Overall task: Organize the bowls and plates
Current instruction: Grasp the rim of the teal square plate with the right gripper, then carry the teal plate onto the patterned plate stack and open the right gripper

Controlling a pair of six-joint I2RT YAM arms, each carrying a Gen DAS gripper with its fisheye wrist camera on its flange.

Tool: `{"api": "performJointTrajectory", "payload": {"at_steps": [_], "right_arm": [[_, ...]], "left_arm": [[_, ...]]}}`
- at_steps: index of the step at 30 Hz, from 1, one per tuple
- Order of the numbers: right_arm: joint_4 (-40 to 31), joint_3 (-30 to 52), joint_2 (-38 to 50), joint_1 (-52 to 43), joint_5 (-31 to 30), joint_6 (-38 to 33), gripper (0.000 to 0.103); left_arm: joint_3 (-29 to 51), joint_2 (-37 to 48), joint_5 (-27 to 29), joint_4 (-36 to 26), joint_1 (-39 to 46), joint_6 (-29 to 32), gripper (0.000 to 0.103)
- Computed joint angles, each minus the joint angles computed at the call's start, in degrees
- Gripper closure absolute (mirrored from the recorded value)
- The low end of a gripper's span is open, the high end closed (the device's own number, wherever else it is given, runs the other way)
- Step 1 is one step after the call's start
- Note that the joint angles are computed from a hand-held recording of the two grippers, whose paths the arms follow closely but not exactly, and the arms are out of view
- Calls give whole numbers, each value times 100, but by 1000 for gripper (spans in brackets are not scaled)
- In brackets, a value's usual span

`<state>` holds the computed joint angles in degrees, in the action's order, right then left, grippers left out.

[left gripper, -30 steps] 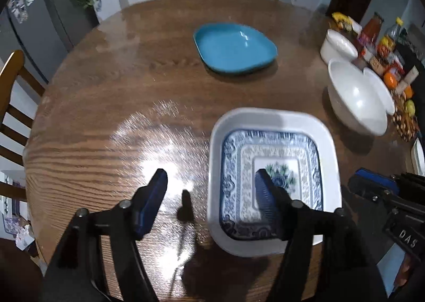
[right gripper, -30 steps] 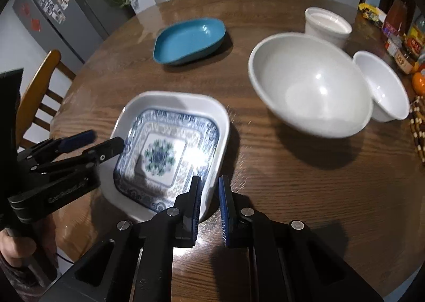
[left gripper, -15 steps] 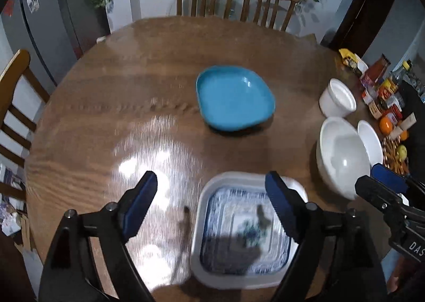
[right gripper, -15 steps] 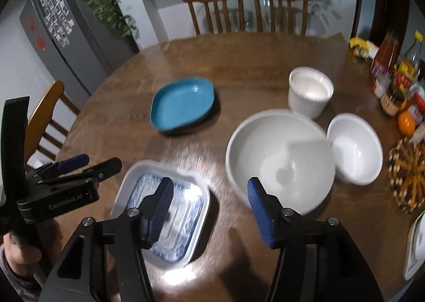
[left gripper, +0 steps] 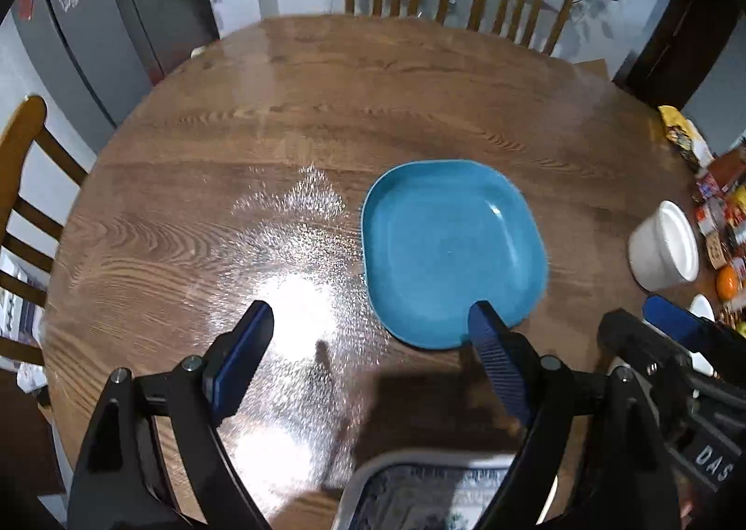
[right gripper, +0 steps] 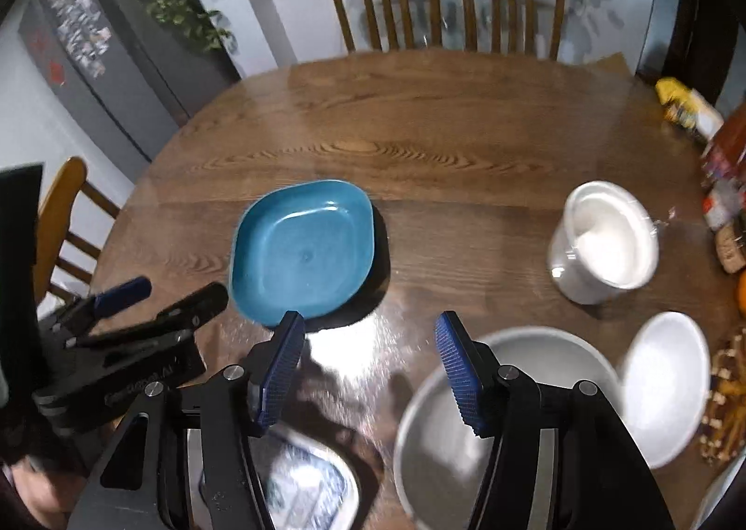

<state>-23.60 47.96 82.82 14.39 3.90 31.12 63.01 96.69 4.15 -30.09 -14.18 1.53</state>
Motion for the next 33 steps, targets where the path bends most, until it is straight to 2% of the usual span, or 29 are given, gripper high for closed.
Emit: {"api": "performJointTrajectory", "payload": {"at_steps": [3,4,8,11,13,15,16,19,21,27,33], "right_arm": [[169,253,570,-210,-136,-41,43],[243,321,750,-281,-230,-59,44],[381,560,1308,-433,-490,-85,53],[475,598,1533,-440,-621,-75,61],[502,627,1646,-480,-735,-119,71],[556,606,1693,-493,-783,-119,76],[594,571,1697,-493,-808,-111,81],[582,627,1787,-512,-807,-162,87],[568,639,1777,-456,-769,-196,93],[494,671,1639,-232,-385,-135,94],[304,415,947,10,-82,-59,94]], "left_arm": [[228,424,-12,-17,38,-34,21],[266,538,-39,8,44,-56,24],[542,964,80,-72,98,-72,34],[707,1163,137,-162,66,-19,48],[809,1289,172,-213,68,73,67],[787,1310,164,-136,53,124,75],[808,1330,183,-123,55,143,82],[933,1419,323,-178,88,154,92],[940,1424,281,-145,61,224,93],[689,1248,395,-41,91,325,94],[121,388,432,46,142,569,94]]}}
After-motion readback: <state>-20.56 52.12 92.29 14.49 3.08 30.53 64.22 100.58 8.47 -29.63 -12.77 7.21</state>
